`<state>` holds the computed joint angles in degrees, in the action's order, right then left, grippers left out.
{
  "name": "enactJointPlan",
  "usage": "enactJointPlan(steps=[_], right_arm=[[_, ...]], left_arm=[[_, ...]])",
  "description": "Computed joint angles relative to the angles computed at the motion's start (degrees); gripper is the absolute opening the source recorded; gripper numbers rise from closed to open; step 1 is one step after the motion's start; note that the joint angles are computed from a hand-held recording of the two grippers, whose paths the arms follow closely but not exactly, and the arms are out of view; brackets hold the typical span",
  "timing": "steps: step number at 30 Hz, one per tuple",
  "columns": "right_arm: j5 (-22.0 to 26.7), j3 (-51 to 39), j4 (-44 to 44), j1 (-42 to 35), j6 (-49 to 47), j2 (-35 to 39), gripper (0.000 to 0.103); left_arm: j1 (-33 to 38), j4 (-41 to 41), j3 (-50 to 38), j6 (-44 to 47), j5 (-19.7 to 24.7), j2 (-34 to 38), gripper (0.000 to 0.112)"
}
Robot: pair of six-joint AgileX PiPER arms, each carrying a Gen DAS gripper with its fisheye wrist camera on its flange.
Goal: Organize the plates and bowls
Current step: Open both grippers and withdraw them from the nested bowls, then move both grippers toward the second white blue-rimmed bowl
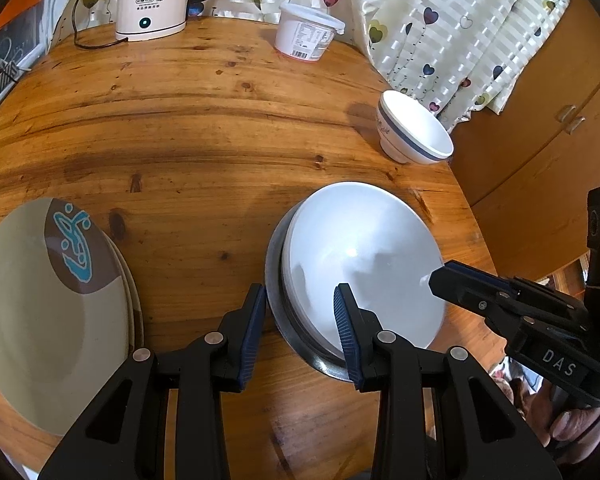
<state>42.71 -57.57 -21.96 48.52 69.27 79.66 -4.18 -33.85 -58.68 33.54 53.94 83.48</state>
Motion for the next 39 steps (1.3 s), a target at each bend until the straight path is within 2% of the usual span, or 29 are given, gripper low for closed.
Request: enactJointPlan(steps=[8, 15, 25, 39], right_arm=[[0.5, 2.4, -2.9, 0.1, 4.3, -3.7, 0.019], [1.8, 2.8, -4.9, -0.2, 5.4, -6.2, 0.028], [4.1, 3.8, -6.0, -3.1, 5.2, -10.1, 0.032], [4.0, 4.1, -4.1, -9.5, -0.1, -12.0, 0.032]], left_arm=[[1.8, -0.7, -0.4, 1.0, 0.0, -1.7, 0.037], [2.2, -1.8, -2.3, 2.9, 0.7, -2.4, 0.037], [-0.7, -0.8, -6.8, 0.6, 1.8, -0.9, 0.038], [-6.4, 0.9, -14.9, -3.1, 3.6, 3.3, 0.038]])
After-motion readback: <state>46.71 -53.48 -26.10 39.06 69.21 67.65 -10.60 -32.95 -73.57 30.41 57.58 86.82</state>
